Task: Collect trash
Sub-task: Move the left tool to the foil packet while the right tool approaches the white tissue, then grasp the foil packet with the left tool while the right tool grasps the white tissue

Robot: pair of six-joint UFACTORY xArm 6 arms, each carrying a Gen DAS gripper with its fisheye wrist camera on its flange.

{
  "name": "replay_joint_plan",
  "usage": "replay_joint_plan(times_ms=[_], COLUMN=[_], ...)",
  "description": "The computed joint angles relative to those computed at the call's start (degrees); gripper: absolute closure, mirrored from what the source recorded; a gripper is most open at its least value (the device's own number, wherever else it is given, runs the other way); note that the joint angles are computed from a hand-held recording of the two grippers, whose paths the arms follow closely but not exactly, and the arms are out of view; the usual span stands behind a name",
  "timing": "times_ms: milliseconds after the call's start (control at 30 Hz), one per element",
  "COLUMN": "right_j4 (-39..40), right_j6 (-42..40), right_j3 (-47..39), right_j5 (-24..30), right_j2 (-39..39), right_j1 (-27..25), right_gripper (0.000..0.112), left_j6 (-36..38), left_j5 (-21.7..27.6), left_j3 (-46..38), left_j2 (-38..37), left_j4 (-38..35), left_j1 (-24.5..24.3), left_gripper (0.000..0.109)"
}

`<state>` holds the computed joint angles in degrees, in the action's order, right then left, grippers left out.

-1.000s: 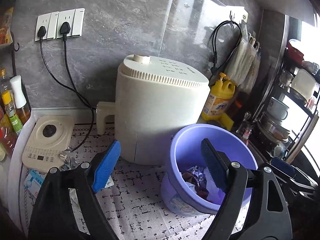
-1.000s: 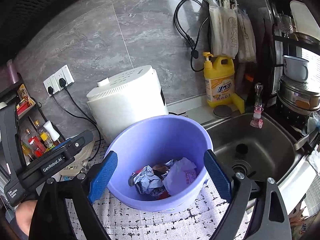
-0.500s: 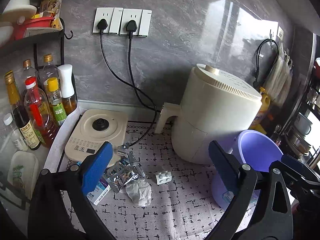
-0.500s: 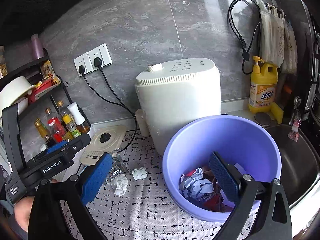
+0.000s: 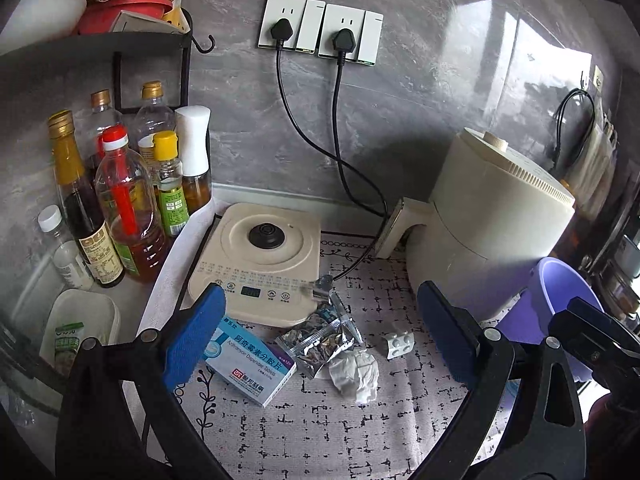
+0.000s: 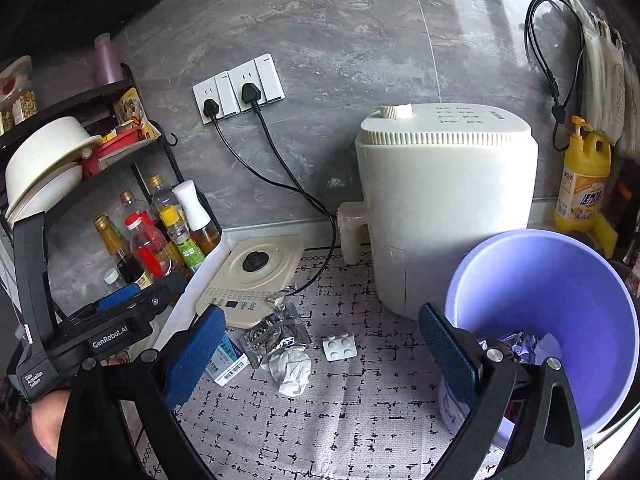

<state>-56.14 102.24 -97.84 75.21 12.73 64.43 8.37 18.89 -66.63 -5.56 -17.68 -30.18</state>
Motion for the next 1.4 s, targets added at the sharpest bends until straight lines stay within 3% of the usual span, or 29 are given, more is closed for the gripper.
replay_joint_plan(times_ms=[167, 400, 600, 933, 1333, 1400], right_j4=[2.0, 6.0, 9.0, 13.0, 15.3, 15.5], right_j6=[-1.1, -0.6, 0.7, 2.9, 4.7, 4.7], right_j3=[-2.1, -2.9, -4.2, -5.6, -4.4, -4.1], right_j5=[-3.0, -7.2, -7.2, -3.1, -2.6, -3.1], right_j2=[3.1, 6.5, 9.7, 12.3, 12.8, 12.8], right_j1=[-1.7, -3.9, -4.4, -4.4, -4.7, -4.9], right_gripper=[0.024, 0.041, 0.043, 0.043, 0.043, 0.043], left_j6=[4.5, 11.2, 16.5, 19.3, 16.0, 15.9], left_j5=[2.6, 8.6, 12.0, 17.9, 17.1, 16.5], left_j3=[-1.0, -4.6, -8.0, -15.7, -18.4, -18.2], left_j2=[2.1, 7.2, 11.9, 20.6, 25.7, 25.7], left_j4=[-3.2, -7.0, -10.5, -12.5, -7.3, -7.3], left_j1=[1.4, 2.6, 2.9, 1.9, -0.4, -0.4], left_gripper=[0.024, 0.042, 0.048, 0.047, 0.046, 0.054])
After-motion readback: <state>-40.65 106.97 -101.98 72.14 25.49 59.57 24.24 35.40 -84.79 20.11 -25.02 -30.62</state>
